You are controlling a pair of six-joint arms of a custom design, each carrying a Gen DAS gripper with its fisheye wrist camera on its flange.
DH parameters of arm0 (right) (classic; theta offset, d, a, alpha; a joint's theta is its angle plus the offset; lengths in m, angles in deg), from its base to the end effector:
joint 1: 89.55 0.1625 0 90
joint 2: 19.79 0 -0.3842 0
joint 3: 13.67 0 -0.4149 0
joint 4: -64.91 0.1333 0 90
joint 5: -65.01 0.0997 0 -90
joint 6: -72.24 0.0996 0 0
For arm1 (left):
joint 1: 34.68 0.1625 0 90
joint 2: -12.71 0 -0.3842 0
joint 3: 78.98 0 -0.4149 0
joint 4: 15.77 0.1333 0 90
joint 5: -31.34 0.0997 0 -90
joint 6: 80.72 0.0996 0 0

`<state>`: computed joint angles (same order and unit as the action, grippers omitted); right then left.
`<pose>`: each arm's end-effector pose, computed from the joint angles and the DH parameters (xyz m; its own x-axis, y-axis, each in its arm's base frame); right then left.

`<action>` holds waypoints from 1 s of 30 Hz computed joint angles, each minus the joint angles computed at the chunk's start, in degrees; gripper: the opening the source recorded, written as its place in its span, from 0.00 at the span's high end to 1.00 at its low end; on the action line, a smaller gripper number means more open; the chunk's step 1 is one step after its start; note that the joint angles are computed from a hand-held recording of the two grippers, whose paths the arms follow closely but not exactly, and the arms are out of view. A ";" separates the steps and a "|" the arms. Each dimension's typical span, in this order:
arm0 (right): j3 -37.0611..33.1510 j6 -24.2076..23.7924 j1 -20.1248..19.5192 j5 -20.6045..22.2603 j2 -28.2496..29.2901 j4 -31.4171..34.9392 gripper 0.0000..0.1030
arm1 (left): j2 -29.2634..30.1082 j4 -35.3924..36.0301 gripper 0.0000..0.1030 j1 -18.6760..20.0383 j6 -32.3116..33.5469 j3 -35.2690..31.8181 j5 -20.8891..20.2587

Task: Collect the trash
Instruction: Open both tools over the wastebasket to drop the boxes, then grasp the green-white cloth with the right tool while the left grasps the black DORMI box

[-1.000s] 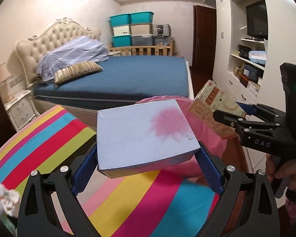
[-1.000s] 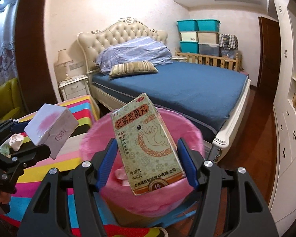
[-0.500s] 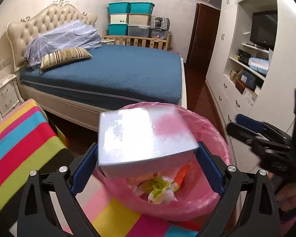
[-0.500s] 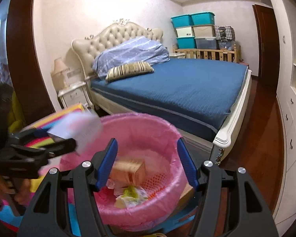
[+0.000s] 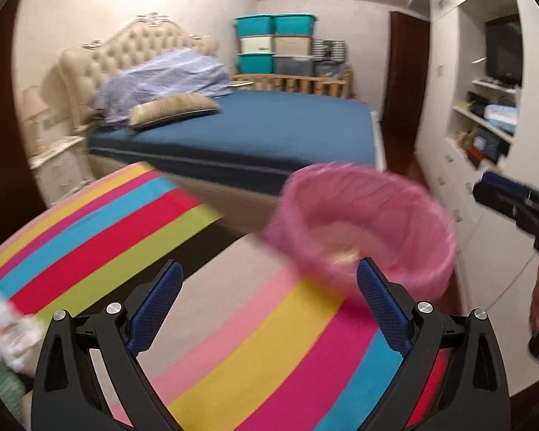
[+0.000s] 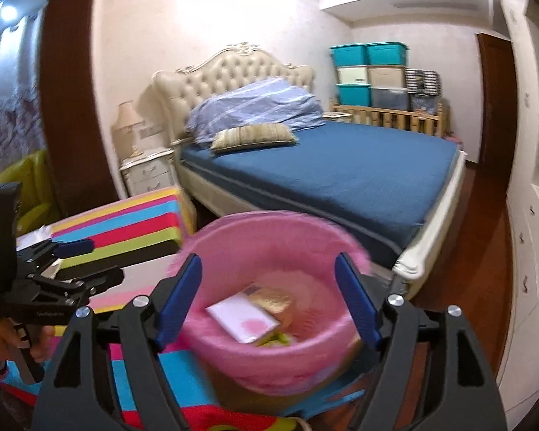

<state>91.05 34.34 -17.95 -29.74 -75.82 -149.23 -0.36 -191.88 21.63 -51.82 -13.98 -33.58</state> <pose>-0.0738 -0.6180 0.2410 -0.7749 0.1618 0.6110 -0.5028 0.4281 -0.7510 -0.2773 -0.7324 -0.0959 -0.5536 0.5990 -0.5785 0.8298 0.4556 -0.3224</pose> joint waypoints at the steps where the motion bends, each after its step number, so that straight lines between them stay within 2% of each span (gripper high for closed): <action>1: -0.33 -0.45 0.81 -0.27 0.86 0.66 0.28 | -2.00 -2.32 0.11 0.43 0.23 3.07 1.38; 4: -2.69 -1.51 3.73 -2.28 5.16 2.14 0.21 | -8.46 -8.01 0.07 1.98 0.79 11.90 4.68; 9: -9.46 -1.52 8.92 -6.53 13.76 8.23 0.21 | -17.14 -15.18 0.06 4.42 2.51 22.83 9.45; 14: -15.23 -2.25 14.13 -9.88 21.90 13.64 0.21 | -24.38 -25.07 0.06 7.46 7.65 31.52 15.22; 19: -21.71 -2.16 18.66 -12.05 29.48 19.06 0.21 | -28.47 -31.69 0.06 11.32 11.79 34.92 23.11; 21: -24.46 -2.14 20.24 -12.64 32.23 21.17 0.21 | -30.51 -31.60 0.06 12.98 10.72 35.65 24.93; 24: -28.63 -0.61 22.42 -14.61 34.94 27.84 0.21 | -34.74 -30.21 0.06 15.12 6.76 37.79 23.90; 26: -30.63 -1.73 23.79 -14.67 37.12 26.61 0.21 | -36.94 -28.93 0.06 16.23 5.43 38.01 25.03; 27: -32.38 -2.75 24.78 -16.10 38.63 26.49 0.21 | -37.64 -29.54 0.06 16.76 5.70 37.94 25.04; 30: -37.00 -2.74 26.53 -18.57 41.76 29.77 0.21 | -38.90 -28.20 0.06 18.26 5.35 37.21 25.67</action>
